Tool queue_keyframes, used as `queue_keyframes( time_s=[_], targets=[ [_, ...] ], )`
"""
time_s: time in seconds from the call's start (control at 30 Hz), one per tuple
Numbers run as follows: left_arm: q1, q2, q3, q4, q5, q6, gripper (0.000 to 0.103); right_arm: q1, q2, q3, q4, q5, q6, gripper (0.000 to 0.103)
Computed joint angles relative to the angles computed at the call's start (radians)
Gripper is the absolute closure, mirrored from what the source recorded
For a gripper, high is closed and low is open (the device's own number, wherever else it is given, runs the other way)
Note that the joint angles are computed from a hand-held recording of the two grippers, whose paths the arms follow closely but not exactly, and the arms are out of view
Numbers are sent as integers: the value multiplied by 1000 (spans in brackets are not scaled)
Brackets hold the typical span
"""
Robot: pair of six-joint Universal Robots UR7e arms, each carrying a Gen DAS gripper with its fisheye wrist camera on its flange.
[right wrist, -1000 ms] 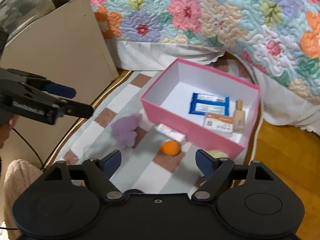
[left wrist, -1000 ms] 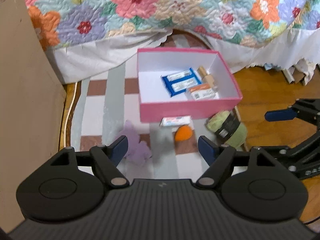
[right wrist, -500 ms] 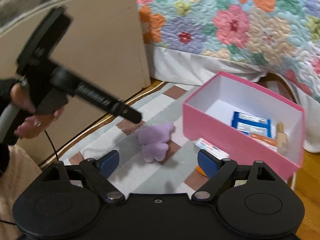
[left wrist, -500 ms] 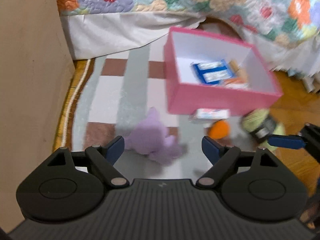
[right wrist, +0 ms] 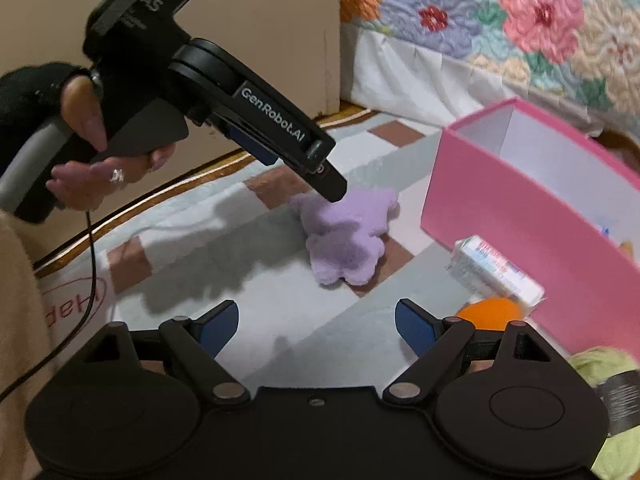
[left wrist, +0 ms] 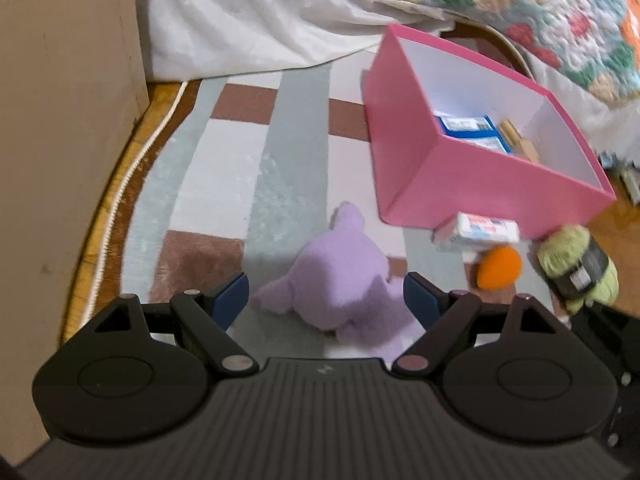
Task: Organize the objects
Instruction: 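Withdraw the right tool and move it over the purple plush toy, then close the right tool on the purple plush toy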
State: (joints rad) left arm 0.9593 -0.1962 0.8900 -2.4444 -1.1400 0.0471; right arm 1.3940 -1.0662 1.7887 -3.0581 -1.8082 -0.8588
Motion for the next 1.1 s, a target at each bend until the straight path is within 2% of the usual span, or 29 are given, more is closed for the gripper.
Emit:
queue_keyframes(
  time_s=[0.1,0.33,0.47,0.6,0.73,0.87,1.0,1.1],
  targets=[
    [19,35,-45,-5,-19,-6,20,-10,30,-18,-34,9,20,14],
    [48,62,-91,23,-123,-58,23,-28,62,-61,4,21,75,14],
    [53,62,-98,75,-162,-118,51,-39,71,-74,21,34,114,15],
    [65,36,-59,80,-238,-191,61,-52,63,-60,8,48,156,15],
    [67,20,-17,53,-274,-238,66,-62,49,-44,-5,65,185,15],
    [65,15,3,58,-326,-275,77,-71,46,-42,-22,74,199,15],
    [46,5,45,24,-302,-261,77,-84,47,-45,-38,80,205,18],
    [50,-9,62,29,-351,-287,77,-93,38,-39,-40,78,222,24]
  ],
)
